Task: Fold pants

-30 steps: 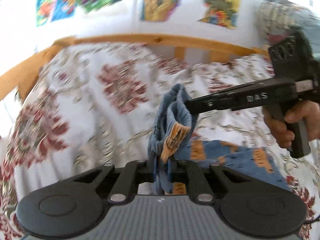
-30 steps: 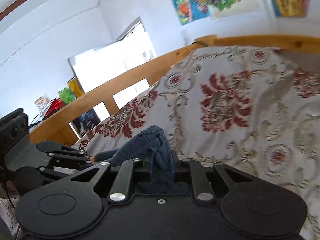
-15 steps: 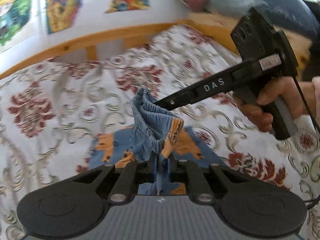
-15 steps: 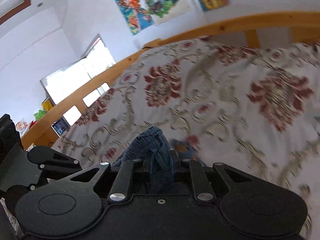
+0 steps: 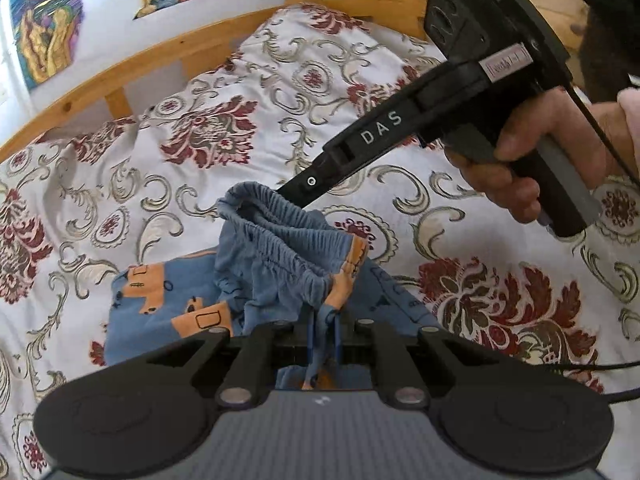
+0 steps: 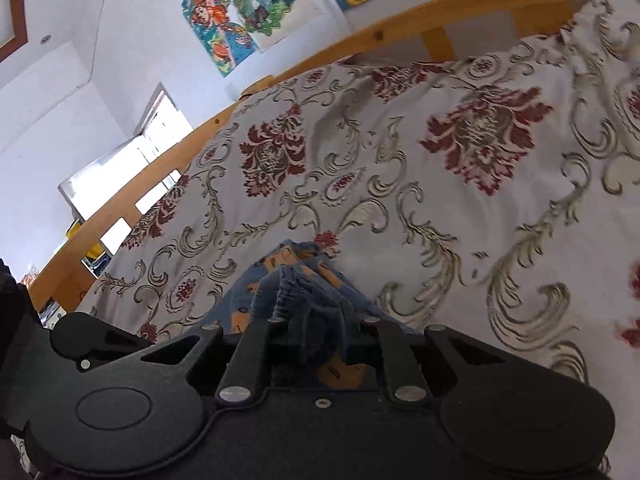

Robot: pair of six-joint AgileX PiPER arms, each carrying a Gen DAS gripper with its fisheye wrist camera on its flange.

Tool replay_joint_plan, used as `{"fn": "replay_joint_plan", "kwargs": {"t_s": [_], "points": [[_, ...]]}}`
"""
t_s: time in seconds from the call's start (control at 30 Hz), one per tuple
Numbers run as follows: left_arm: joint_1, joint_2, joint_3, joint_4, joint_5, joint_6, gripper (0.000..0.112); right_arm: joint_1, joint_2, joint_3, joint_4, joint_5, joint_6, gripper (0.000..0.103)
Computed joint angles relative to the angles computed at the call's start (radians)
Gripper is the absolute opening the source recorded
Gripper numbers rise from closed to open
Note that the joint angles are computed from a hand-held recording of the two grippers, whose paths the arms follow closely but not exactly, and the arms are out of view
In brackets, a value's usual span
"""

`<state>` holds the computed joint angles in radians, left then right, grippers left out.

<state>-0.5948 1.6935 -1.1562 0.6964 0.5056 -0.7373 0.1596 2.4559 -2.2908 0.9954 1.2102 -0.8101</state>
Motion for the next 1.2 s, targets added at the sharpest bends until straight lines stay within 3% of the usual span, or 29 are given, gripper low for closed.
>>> {"fn": "replay_joint_plan", "kwargs": {"t_s": [0.1,0.17,0.27,0.33,0.4,0.5,0.57,0.67,0.8,0.9,1.07,1.13,1.2], "points": [[0.001,0.020,0.000,-0.026,-0.022,0.037,0.010,-0.001,-0.080,0.145,-0.023,-0.084,-0.015,0.024],[-0.001,0.036,0.007,-0.029,-0.035,0.067,0.010,0.002,-0.142,0.249,-0.027,-0.154,-0.004,0.048],[0.014,0.020,0.037,-0.065,-0.068,0.116,0.014,-0.001,-0.210,0.365,0.008,-0.202,-0.004,0.054],[0.053,-0.019,0.055,-0.248,-0.098,0.280,0.021,0.001,-0.267,0.463,0.033,-0.240,-0.020,0.057],[0.099,-0.089,0.137,-0.448,-0.187,0.452,0.036,0.006,-0.332,0.572,0.048,-0.288,-0.045,0.058],[0.156,-0.202,0.234,-0.747,-0.227,0.743,0.042,0.020,-0.436,0.740,0.066,-0.369,-0.082,0.058],[0.226,-0.266,0.257,-0.947,-0.181,0.918,0.043,0.042,-0.512,0.860,0.078,-0.452,-0.101,0.058],[0.373,-0.263,0.213,-1.193,-0.095,1.149,0.046,0.083,-0.587,0.977,0.112,-0.551,-0.125,0.058],[0.485,-0.133,0.012,-1.204,0.007,1.137,0.046,0.196,-0.675,1.094,0.119,-0.775,-0.109,0.053],[0.519,0.020,-0.195,-1.173,0.116,1.107,0.046,0.259,-0.659,1.067,0.000,-0.821,0.038,0.049],[0.525,0.260,-0.509,-1.199,0.314,1.075,0.046,0.348,-0.613,1.016,-0.383,-0.902,0.417,0.037],[0.522,0.311,-0.574,-1.228,0.369,1.072,0.045,0.357,-0.603,1.010,-0.458,-0.904,0.511,0.021],[0.512,0.335,-0.602,-1.252,0.385,1.075,0.045,0.358,-0.614,1.034,-0.452,-0.923,0.514,0.019]]}}
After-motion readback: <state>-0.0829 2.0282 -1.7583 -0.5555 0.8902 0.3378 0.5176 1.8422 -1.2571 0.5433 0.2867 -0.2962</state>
